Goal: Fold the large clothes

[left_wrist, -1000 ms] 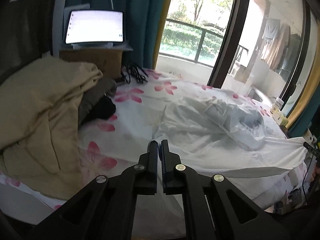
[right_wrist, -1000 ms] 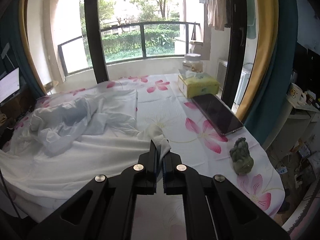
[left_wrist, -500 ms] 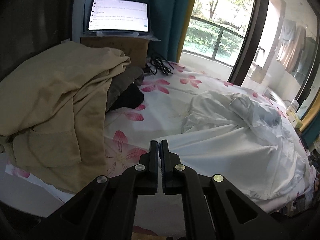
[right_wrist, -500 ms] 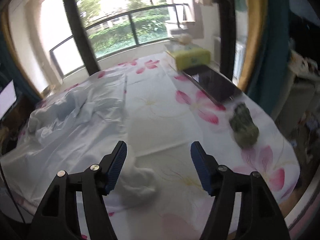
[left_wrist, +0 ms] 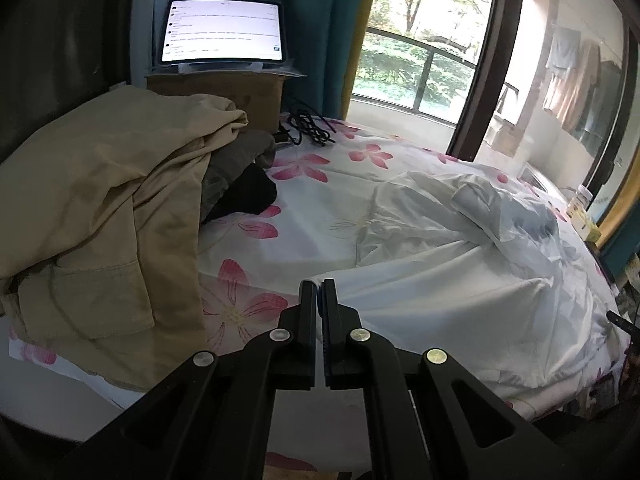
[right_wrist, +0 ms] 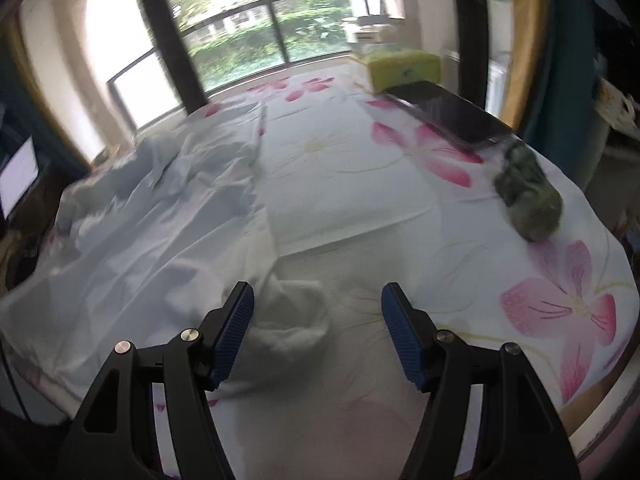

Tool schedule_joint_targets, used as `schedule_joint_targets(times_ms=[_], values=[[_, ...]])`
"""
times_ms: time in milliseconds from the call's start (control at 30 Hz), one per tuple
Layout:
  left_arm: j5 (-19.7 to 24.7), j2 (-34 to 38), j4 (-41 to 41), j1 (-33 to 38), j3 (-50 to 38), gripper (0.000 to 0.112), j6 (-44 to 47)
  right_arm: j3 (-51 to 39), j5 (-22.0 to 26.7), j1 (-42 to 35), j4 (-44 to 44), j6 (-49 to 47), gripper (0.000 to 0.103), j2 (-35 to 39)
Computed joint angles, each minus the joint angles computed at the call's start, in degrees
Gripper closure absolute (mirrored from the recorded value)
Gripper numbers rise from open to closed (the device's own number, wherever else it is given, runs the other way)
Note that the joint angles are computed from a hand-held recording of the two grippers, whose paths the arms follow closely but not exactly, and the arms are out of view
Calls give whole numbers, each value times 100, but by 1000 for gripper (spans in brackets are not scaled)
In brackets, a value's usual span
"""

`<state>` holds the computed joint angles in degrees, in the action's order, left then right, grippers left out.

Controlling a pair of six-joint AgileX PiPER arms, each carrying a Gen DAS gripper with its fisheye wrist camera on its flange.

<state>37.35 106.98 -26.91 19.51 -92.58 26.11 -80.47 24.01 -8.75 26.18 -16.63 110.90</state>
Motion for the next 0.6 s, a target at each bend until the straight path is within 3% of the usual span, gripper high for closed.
schedule_joint_targets(times_ms=[100, 200, 267, 367, 433, 500, 533, 567, 600], values=[[2, -18, -6, 25, 25, 109, 2, 274, -360, 91, 121, -397, 37, -177], [-13, -73, -129, 81, 82, 109, 114, 433, -626, 24, 979, -1392, 37, -323], [-61, -133, -341, 99, 155, 109, 302, 312, -524, 37, 937, -1565, 37, -236], [-105, -220, -443, 86, 250, 109, 457, -108, 107, 23, 913, -1852, 35, 205], [-83, -232, -457, 97, 244, 109, 466, 175, -186, 149, 812, -2101, 36, 63], [-62, -234, -523, 119, 232, 109, 491, 418, -354, 241, 543, -1987, 53, -106], [-54, -228, -546, 120, 220, 109, 497, 467, -288, 214, 705, -2107, 88, -156], [-54, -231, -559, 115, 219, 109, 503, 492, -187, 172, 882, -2214, 100, -185], [-50, -235, -566, 105, 208, 109, 510, 590, -237, 194, 831, -2182, 100, -249]])
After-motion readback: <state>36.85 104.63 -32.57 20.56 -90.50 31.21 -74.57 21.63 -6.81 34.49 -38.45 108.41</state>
